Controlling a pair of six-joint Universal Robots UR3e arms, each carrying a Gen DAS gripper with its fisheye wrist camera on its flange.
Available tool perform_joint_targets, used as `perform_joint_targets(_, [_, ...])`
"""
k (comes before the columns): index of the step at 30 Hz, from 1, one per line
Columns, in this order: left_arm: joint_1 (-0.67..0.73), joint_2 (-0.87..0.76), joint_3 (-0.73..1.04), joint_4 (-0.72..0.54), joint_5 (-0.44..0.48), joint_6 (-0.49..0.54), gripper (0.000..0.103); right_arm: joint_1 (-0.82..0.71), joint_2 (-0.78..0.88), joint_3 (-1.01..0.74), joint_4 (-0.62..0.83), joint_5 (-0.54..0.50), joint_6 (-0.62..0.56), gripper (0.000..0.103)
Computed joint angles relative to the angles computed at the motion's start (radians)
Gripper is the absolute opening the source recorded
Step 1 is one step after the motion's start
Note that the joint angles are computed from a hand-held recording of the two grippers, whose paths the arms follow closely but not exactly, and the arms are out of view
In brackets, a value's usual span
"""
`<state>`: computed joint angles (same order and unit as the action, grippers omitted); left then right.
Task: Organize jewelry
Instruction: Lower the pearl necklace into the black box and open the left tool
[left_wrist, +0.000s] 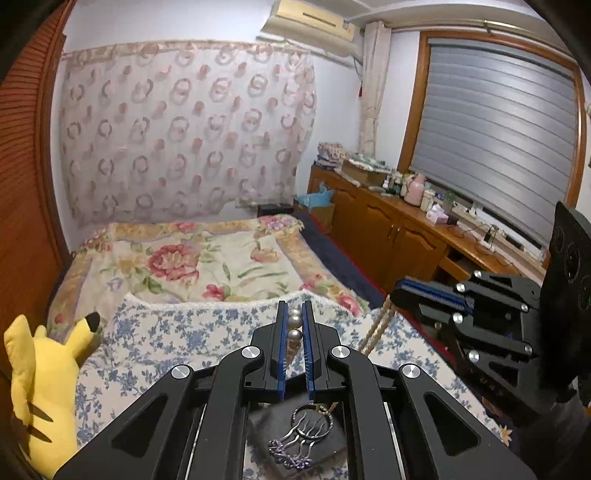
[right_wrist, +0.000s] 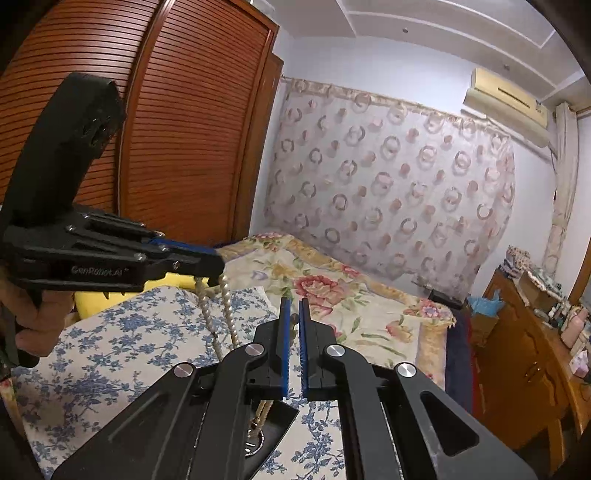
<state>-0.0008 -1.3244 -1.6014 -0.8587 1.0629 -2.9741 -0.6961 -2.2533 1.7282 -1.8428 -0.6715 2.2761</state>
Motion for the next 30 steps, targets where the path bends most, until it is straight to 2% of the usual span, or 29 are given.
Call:
perform_joint_targets(3, [-0.006, -0.024, -0.05, 0.032, 0.013, 0.008, 0.007, 0.073, 0.065, 0.063, -0.166, -0.059, 0.08, 0.005])
perform_joint_targets(7, [-0.007, -0.039, -0.137, 0.079, 0.02, 0.027, 0.007, 0.129, 0.12, 0.104, -0.301, -0.1, 0.144, 0.005])
perform_joint_targets(12, [-0.012, -0.06, -0.208, 0.132, 0.038, 0.04, 0.007, 0.146, 0.158, 0.085, -0.343, -0.098, 0.177, 0.005])
perform_joint_targets(19, [0.002, -0.049, -0.295, 0.185, 0.057, 0.052, 0.01, 0.231, 0.22, 0.169, -0.43, -0.22, 0.175, 0.005])
perform_joint_targets(28, [0.042, 0.04, -0.408, 0.227, 0.055, 0.067, 0.041, 0.274, 0.248, 0.261, -0.459, -0.282, 0.188, 0.006])
perform_joint_targets(30, [0.05, 0.069, -0.441, 0.239, 0.062, 0.069, 0.052, 0.281, 0.246, 0.277, -0.459, -0.29, 0.188, 0.006])
